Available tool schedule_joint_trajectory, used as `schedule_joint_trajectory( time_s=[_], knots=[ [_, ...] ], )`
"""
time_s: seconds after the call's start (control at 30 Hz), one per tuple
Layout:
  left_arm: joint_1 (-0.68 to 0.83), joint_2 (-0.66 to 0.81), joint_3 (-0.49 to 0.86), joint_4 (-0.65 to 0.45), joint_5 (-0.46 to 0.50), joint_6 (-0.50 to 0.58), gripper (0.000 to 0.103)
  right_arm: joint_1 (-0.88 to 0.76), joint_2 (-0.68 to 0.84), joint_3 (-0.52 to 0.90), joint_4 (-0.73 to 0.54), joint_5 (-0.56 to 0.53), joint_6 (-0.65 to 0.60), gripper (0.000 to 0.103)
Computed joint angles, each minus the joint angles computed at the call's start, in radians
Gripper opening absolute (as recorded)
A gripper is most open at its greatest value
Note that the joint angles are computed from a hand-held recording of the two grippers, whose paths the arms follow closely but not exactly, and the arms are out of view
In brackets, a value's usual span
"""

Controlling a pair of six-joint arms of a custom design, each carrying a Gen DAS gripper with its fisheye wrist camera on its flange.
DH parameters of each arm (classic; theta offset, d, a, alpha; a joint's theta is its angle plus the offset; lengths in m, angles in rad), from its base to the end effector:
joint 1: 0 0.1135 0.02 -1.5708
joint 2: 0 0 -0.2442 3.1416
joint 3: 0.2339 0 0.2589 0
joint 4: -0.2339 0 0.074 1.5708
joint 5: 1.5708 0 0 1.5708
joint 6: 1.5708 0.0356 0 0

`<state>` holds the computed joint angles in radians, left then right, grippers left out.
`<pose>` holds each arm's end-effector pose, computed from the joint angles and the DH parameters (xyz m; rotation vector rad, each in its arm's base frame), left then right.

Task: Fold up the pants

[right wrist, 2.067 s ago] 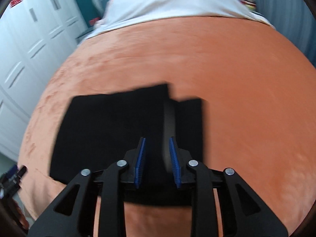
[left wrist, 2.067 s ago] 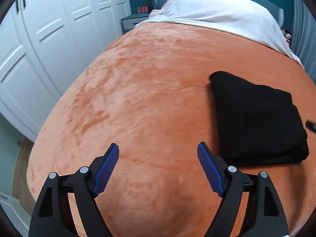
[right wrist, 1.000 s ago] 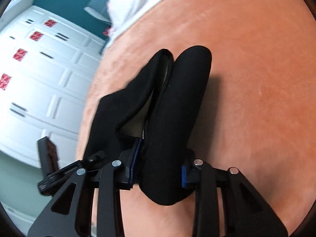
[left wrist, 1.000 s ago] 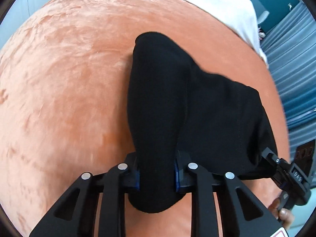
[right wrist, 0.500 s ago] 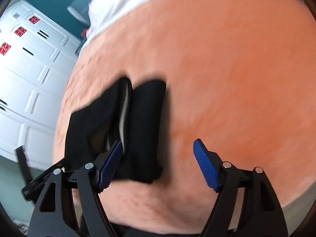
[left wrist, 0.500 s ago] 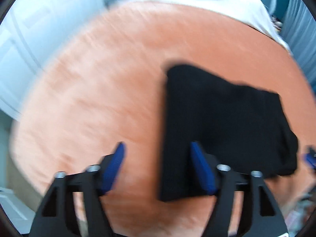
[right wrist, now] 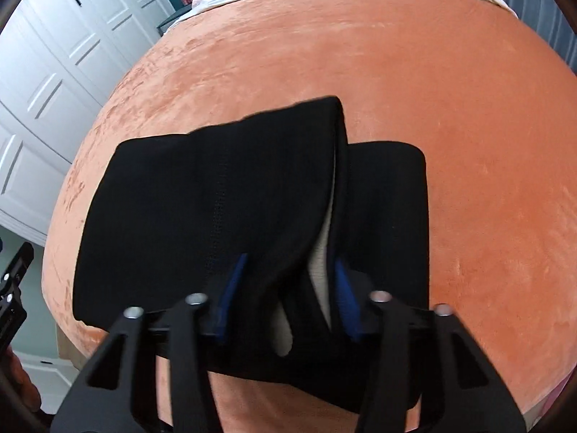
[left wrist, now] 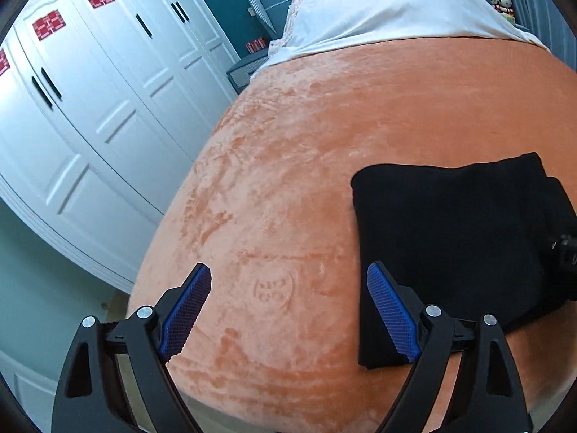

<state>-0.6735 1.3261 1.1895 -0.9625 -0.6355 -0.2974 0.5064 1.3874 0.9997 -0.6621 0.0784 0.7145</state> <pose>0.2204 -0.1489 0.2841 0.2630 2.3995 0.4301 0.2513 0.1362 0.2190 0.3031 2.6355 0.3201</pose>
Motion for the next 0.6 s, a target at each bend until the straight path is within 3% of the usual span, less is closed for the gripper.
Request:
schedule_joint_trajectory(
  time_s=[0.07, 0.23, 0.3, 0.33, 0.37, 0.43, 0.5, 0.53, 0.6],
  knots=[
    [0.005, 0.017, 0.004, 0.011, 0.001, -0.001, 0.086, -0.034, -0.113, -0.023, 0.038, -0.089, 0.029, 0.017],
    [0.012, 0.011, -0.009, 0.029, 0.029, 0.016, 0.086, -0.020, -0.274, 0.017, -0.094, 0.011, 0.015, 0.017],
    [-0.003, 0.024, -0.014, 0.022, 0.037, 0.008, 0.086, -0.042, -0.212, -0.047, -0.113, 0.012, -0.018, 0.029],
    [-0.011, 0.038, -0.017, 0.023, 0.047, 0.006, 0.086, -0.068, -0.184, -0.121, -0.071, -0.024, -0.031, 0.030],
    [-0.018, 0.050, -0.017, 0.024, 0.048, 0.002, 0.086, -0.093, -0.205, -0.174, -0.043, -0.062, -0.008, 0.033],
    [-0.034, 0.066, -0.021, 0.033, 0.043, 0.008, 0.086, -0.141, -0.395, -0.281, 0.002, -0.115, 0.047, 0.034],
    [-0.055, 0.078, -0.025, 0.041, 0.022, 0.014, 0.086, -0.115, -0.558, -0.302, -0.092, -0.002, 0.053, 0.070],
    [-0.062, 0.081, -0.026, 0.044, 0.017, 0.013, 0.086, -0.081, -0.612, -0.306, -0.152, 0.074, 0.046, 0.075],
    [-0.075, 0.104, -0.015, 0.051, 0.025, 0.005, 0.086, -0.040, -0.661, -0.341, -0.208, 0.108, 0.002, 0.075]
  ],
)
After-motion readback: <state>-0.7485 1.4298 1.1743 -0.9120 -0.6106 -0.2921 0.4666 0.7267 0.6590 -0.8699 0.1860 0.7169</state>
